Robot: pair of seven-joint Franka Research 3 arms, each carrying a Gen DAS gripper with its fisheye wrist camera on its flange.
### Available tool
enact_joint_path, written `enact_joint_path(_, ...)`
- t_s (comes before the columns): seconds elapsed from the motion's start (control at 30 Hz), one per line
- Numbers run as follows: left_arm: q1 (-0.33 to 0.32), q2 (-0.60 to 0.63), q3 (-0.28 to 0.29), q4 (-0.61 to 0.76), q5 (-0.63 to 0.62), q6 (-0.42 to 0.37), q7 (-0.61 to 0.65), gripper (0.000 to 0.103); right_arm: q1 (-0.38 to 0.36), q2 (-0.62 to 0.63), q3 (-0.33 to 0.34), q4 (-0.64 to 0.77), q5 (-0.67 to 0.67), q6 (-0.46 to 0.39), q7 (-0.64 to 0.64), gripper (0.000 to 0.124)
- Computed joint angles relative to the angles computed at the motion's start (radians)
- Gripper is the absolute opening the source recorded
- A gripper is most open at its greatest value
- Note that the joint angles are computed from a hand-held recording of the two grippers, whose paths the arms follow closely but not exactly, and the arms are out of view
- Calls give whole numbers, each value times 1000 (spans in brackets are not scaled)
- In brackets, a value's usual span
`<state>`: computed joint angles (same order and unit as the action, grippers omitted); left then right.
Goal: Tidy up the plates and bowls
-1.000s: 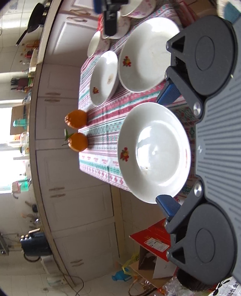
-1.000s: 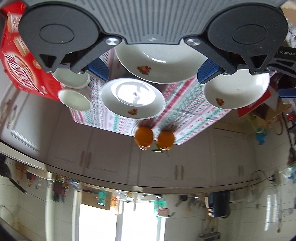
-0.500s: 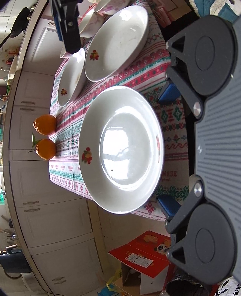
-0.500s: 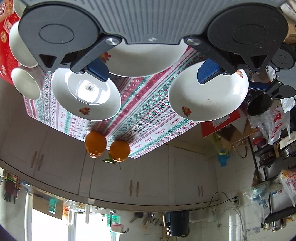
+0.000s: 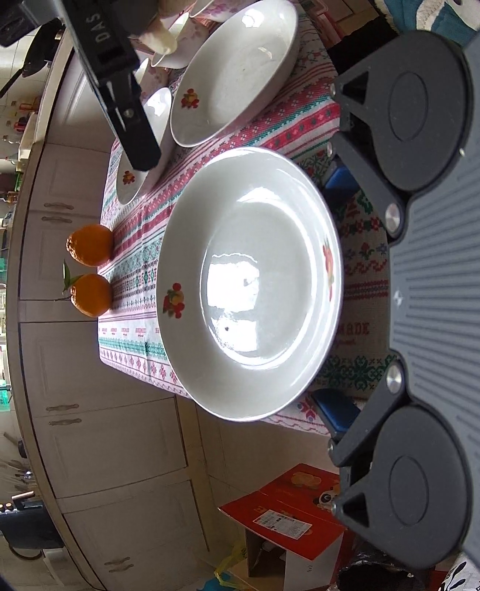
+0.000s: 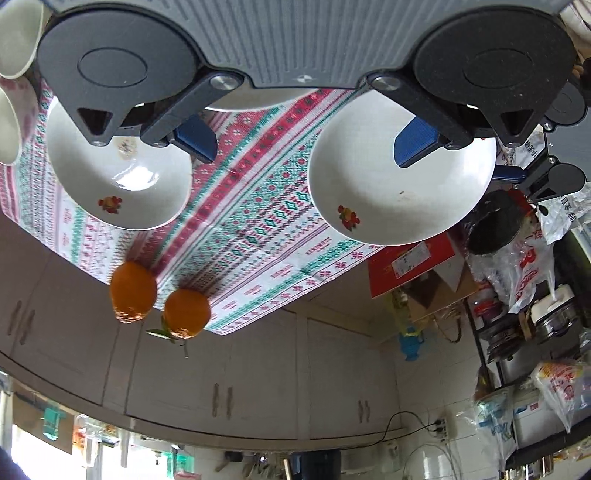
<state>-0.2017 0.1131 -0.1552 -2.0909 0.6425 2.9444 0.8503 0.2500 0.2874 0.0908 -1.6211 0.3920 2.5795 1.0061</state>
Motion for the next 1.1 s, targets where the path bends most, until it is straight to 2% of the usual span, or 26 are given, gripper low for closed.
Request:
enact_joint_path(0.13,18,5,-29,13,-123,-29,126,103,1,71,4,99,-8,-77,0,103)
enact_joint_path(0.4,11,6,-10,-5,-106,23,121,102,1,227,7,325,-21,-288,54,103)
enact_joint_path(0.5,3,1,6,-19,-63,51,88,103,0,269,10,386,-22,-339,64,103)
enact_joint_path(0.63,-1,-1,10,-18,-31,47,55,103,2,323,14,467,-30,-404,67,103)
enact_joint_path(0.83,-9,-3,34,-29,83,84,-50,103,-1,394,27,581,-24,-499,47,103)
enact_joint_path(1.0,6,-14,26,-50,93,113,-47,103,1,438,33,650,-15,-548,20,103)
enact_joint_path(1.1,7,-16,30,-56,110,130,-55,103,9,479,27,725,-25,-589,45,103)
